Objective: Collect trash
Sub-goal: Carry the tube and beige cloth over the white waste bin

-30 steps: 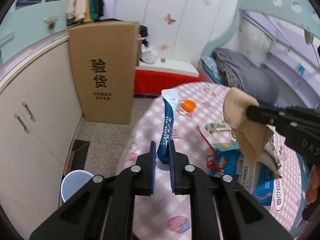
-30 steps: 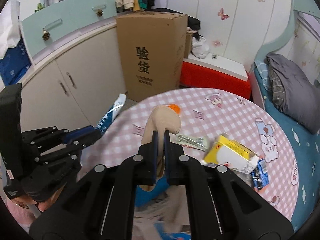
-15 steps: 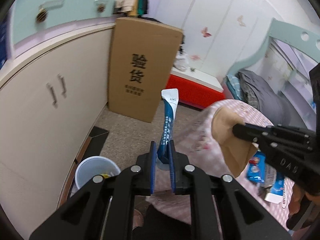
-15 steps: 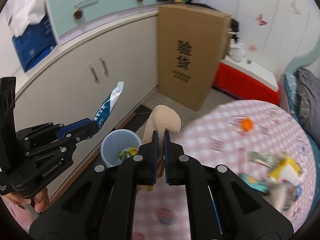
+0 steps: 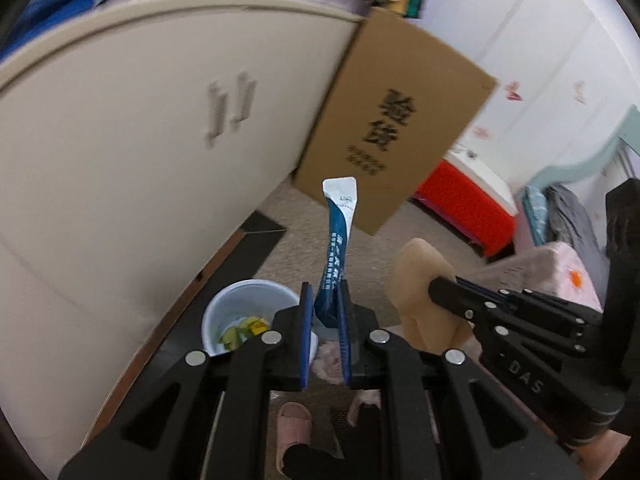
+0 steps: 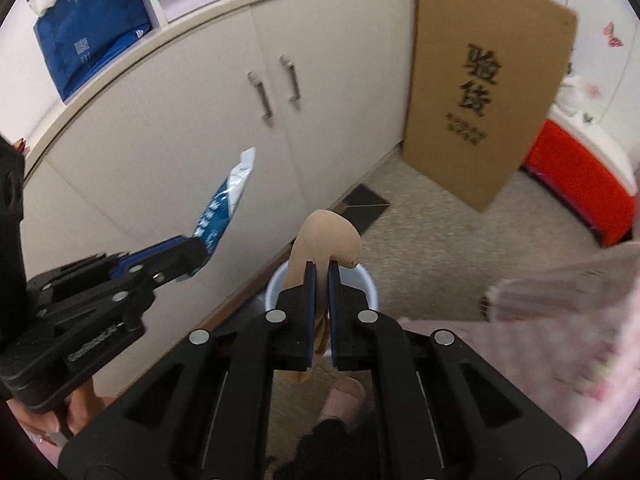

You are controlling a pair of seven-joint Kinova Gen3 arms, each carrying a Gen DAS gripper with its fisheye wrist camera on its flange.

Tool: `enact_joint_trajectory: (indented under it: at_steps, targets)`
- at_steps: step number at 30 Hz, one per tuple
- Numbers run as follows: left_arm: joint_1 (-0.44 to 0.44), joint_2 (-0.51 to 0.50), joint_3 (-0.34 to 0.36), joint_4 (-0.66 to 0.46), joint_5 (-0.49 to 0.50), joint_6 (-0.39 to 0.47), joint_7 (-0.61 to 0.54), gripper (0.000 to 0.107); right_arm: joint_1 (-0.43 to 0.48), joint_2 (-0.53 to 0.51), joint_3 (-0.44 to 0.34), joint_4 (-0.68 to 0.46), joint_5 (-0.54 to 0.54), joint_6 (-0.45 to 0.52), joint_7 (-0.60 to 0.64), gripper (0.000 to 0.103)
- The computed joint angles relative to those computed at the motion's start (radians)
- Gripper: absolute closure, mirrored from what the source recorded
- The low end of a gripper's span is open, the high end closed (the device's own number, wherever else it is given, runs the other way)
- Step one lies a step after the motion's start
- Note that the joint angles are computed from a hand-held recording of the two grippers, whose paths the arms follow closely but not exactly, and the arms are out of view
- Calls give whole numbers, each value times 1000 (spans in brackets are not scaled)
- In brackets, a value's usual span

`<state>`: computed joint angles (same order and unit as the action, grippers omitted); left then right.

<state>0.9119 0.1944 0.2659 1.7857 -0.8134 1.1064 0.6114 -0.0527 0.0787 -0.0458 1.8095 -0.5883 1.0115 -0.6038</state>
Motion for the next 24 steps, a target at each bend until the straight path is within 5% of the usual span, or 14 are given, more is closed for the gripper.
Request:
enact_joint_trajectory:
  at_steps: [2,3,5,12,24]
  targets:
    - [-16,-15,-8,52,17,-27,27,96,-22,31,-16,20,0,-48,-25,90]
    - [-26,-17,-10,68,24,-35,30,96,-41,45,-19,32,13,-82,-50,68]
    - [-44,-16,-11,95,41,-51,33,96,-32,61,-40,67,-1,-142,-49,41]
    - [-90,11,-31,141,62,-151,13,96,-10,96,-42,91,19,-154,-58,41]
    - [-76,73,-77,83,86,-193,-75,96,42,47,-25,133,-71,-207,-26,38]
